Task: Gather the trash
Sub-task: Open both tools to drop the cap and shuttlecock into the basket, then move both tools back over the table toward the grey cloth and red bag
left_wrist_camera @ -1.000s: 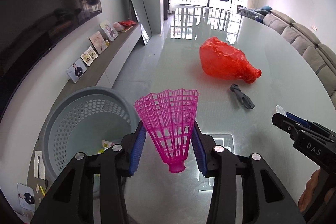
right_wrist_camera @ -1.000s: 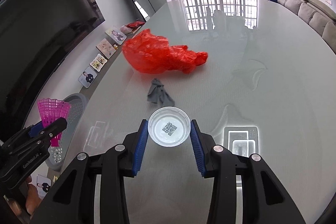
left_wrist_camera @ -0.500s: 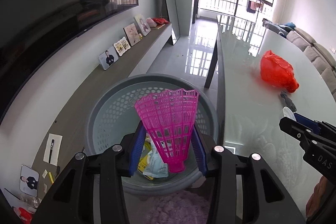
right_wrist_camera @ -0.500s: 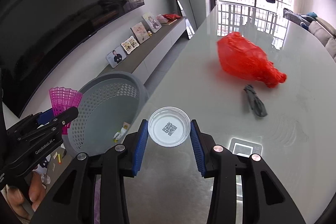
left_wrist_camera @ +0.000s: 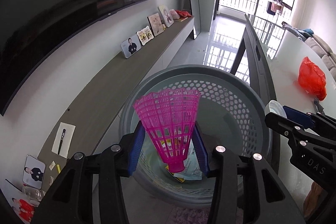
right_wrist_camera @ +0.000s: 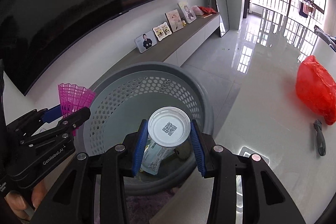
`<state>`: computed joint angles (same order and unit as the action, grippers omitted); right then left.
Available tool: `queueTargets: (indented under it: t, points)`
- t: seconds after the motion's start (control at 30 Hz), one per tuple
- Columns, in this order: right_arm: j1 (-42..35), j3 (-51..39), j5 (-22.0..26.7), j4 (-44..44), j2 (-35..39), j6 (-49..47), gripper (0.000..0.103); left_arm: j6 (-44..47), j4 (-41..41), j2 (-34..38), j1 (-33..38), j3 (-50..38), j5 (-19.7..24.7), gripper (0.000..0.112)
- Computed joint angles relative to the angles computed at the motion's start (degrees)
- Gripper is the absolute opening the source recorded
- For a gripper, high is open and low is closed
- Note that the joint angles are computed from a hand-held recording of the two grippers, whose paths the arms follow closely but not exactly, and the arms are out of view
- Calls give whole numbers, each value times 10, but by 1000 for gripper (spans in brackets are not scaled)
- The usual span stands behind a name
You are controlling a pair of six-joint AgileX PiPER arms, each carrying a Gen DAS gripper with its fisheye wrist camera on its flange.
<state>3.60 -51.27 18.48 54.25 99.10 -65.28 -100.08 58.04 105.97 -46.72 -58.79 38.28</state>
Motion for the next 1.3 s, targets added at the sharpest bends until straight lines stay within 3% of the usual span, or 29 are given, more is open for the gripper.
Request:
queueTargets:
  t: [0.3,0.43,0.97,1.3]
  points:
    - [9,-42,3,-17,56,15,41,-3,-3,26,19,-6,-19,50]
    - [1,-32,3,30,51,-32,51,6,-16,35,18,-16,-16,58]
    - [-1,-26,7,51,51,-49,51,0,-23,27,9,-14,6,73]
    - [-8,-14,9,80,41,-80,57,-7,-23,16,-2,-9,22,83]
